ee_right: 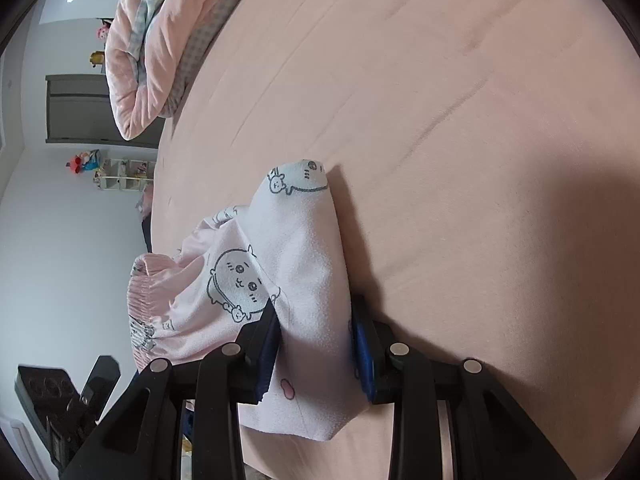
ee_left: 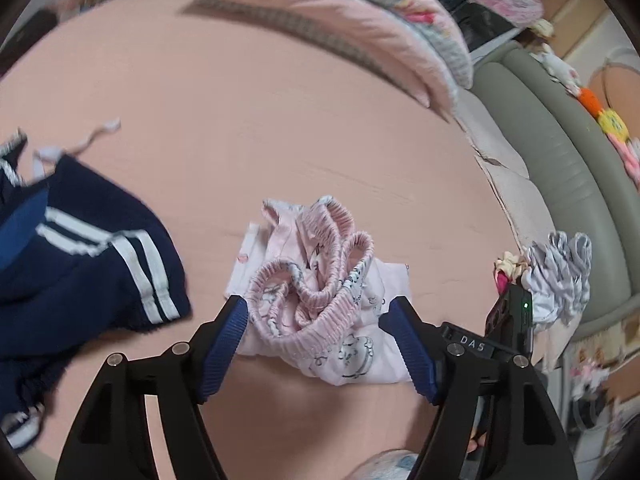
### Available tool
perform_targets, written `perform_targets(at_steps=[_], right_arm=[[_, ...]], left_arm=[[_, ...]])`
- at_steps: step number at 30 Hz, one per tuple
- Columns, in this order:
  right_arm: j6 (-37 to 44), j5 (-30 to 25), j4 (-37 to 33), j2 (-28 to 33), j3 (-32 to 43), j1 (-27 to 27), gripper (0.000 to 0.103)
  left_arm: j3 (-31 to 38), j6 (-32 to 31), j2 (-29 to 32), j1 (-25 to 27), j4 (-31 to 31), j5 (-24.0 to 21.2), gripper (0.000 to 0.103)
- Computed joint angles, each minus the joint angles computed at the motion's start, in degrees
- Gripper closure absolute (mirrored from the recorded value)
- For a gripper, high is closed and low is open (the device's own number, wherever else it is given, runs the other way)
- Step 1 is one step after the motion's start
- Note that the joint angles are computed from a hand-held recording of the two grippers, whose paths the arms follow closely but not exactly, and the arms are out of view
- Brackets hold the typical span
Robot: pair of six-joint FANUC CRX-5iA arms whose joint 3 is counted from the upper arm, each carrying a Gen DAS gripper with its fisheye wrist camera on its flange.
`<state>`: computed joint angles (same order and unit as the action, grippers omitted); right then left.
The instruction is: Fold clothes
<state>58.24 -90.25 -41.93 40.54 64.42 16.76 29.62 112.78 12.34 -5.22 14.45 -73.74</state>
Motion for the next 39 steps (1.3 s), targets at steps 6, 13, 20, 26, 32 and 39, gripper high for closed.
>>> perform_targets(at_steps=[6, 13, 20, 26, 32, 39], right_arm=[[-0.3, -1.3, 0.4, 1.3, 2.4, 0.3, 0.071], [0.2, -0.8, -2.2, 0.9, 1.2, -0.7, 0.069], [0.1, -2.1, -2.4, 1.8, 2.9, -0.8, 0.067], [0.5, -0.4, -5.2, 0.6, 0.6, -1.9, 0.055], [1.9, 0.8, -4.8, -0.2, -0.6, -1.4, 0.044], [2.4, -4.2, 1.5, 3.6, 7.4, 1.6, 0.045]], left_arm=[[2.6, -0.1, 3.1, 0.1, -0.3, -2.4, 0.031], [-7.3, -0.6, 0.7, 3.9, 7.2, 3.0, 0.031], [-11.0, 0.0, 0.4, 4.0, 8.0, 4.6, 0.028], [-17.4, -2.3, -2.1, 5.4, 13.6, 8.7, 0.027], [-20.7, -1.7, -4.5, 5.3, 13.8, 11.6, 0.027], [-19.9, 2.7, -3.4, 2.6, 10.0, 16.1, 0.036]])
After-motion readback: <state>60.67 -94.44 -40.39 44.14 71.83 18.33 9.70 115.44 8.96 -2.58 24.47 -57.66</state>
